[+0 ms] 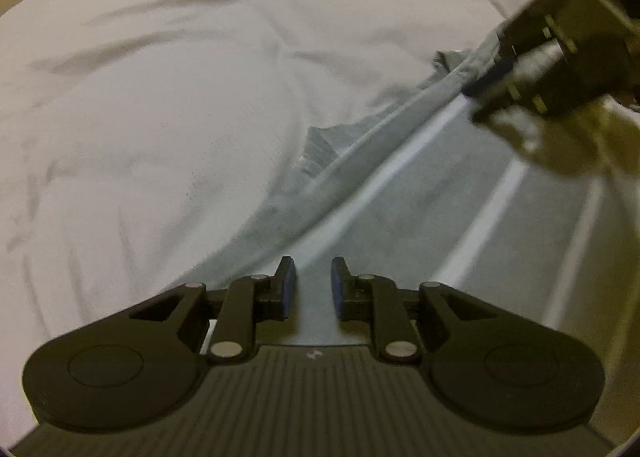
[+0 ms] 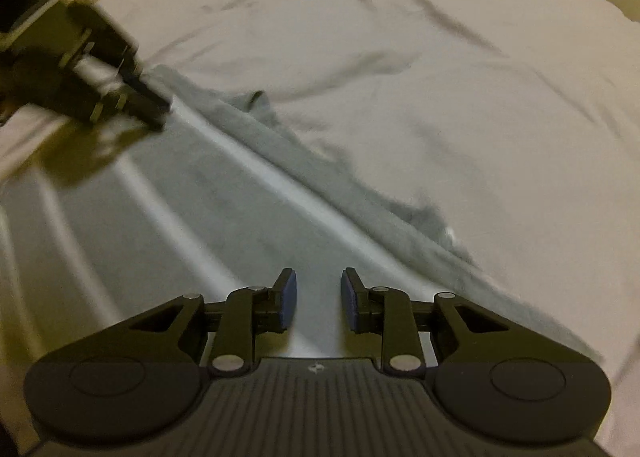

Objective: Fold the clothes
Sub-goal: 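Open both grippers to release the folded shirt and pull back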

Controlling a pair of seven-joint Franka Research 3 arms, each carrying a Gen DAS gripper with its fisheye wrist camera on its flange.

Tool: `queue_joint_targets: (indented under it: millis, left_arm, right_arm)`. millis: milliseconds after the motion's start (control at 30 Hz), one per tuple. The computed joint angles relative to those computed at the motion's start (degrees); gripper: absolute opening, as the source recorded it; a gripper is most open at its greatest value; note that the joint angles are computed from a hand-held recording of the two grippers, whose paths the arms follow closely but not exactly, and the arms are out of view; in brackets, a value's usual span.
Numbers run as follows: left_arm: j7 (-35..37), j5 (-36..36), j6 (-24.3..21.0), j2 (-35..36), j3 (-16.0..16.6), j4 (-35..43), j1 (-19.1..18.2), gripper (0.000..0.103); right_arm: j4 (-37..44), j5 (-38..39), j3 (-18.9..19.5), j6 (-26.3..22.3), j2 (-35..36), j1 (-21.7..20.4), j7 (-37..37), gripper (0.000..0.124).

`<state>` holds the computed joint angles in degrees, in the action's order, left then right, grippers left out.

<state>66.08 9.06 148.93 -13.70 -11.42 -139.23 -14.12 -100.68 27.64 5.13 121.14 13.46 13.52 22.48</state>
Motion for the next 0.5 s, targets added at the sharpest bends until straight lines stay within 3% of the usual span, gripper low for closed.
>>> queue_joint_targets:
  millis: [100,200,333,500]
  left_arm:
    - [-7.4,5.9,-1.3,-0.5,-1.2,-0.1,3.3,0.020]
    - [-9.9,8.3,-6.8,-5.9,-1.1,-1.9,4.0,0.020]
    - [-11.3,6.4,-16.8,-16.2,-0.7,-5.9,2.8,0.020]
    - [-17.5,1.8,-26.1,-23.3,-3.0,-7.9,-1.8,0.022]
  right_arm:
    - [2.3,1.1,-0.2,6.9,2.8,0.6,4.8,0.029]
    - [4.1,2.3,-0.2,10.4,3.0,-0.1,8.5,0.036]
    - [-0.2,3.9,-0.4,6.5,-2.5,-2.5,5.1,0.039]
    - [-9.8,5.5,-2.5,-1.7,-12.1,-3.7,3.6,0.042]
